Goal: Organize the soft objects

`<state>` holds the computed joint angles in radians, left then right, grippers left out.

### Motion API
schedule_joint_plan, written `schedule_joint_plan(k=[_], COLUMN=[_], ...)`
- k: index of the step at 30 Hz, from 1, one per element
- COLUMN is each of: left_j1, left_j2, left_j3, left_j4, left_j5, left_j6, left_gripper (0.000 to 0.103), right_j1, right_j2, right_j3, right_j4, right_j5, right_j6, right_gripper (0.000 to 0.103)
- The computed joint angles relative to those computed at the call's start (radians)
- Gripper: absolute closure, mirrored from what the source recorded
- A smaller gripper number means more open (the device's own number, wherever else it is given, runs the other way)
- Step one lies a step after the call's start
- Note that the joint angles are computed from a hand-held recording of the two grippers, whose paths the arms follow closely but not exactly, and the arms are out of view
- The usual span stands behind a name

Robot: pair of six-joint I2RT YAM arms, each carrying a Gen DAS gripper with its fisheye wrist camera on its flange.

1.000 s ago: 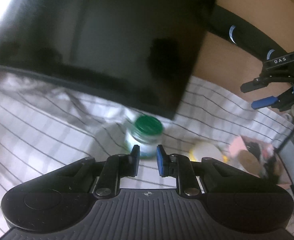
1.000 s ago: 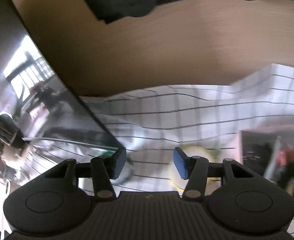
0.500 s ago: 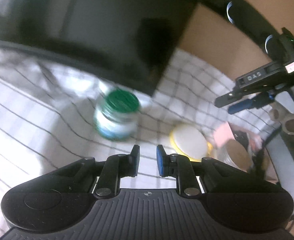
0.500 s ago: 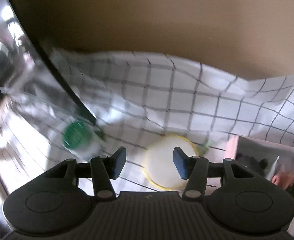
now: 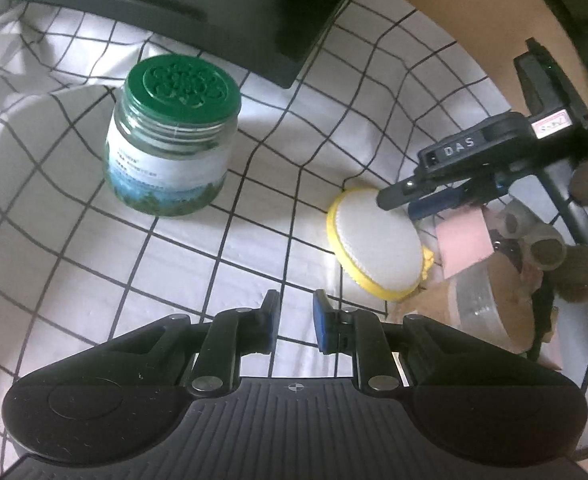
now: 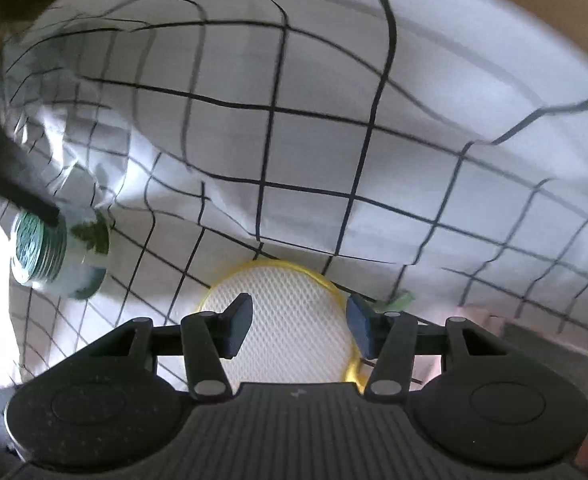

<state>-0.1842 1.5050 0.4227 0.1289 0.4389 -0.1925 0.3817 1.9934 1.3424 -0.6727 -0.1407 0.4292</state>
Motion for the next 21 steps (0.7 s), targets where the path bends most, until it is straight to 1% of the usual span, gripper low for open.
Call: schedule_joint_plan(k=[4, 8, 10, 11, 14, 16, 19, 21], left_j1=[0.009, 0.035, 0.046, 0.055, 0.08, 0.104, 0.121, 0.128], left_j2=[0.029, 0.021, 0.009, -0.002, -0.04, -0.082, -0.168, -0.229], left_j3=[0.007, -0.02, -0.035, -0.046, -0.07, -0.083, -0.102, -0.107], left_j4=[0.021, 0.038, 0.039, 0.039, 0.03, 0.005, -0.035, -0.077], left_j5=[0.004, 0.019, 0.025, 0.031, 0.042, 0.047, 0.025, 0.012], left_j6=[-0.004, -0.014, -0.02, -0.021, -0.023, -0.014, 0.006, 0.026], left_gripper=[0.083, 0.083, 0.083, 0.083, 0.083, 0.083, 0.083, 0.083], right_j1=[0.001, 0.007, 0.012, 0.011, 0.013, 0.028, 0.06, 0.087], right_j2=[0.042, 0.058, 0.076, 0.086, 0.128, 0.151, 0.176, 0.163], right_j3=[0.019, 0.047, 0.074, 0.089, 0.146, 0.18, 0.227, 0.236], right_j4=[0.0, -0.033, -0.058, -0.073, -0.12, -0.142, -0.161, -0.165], right_j5=[0.009, 0.026, 0.017, -0.001, -0.116, -0.188, -0.303, -0.322], right_j6=[0.014, 0.007, 0.009, 0.012, 0.016, 0.017, 0.002, -0.016], right_gripper=[0.05, 0.048, 0.048, 0.048, 0.048, 0.048, 0.048, 0.048])
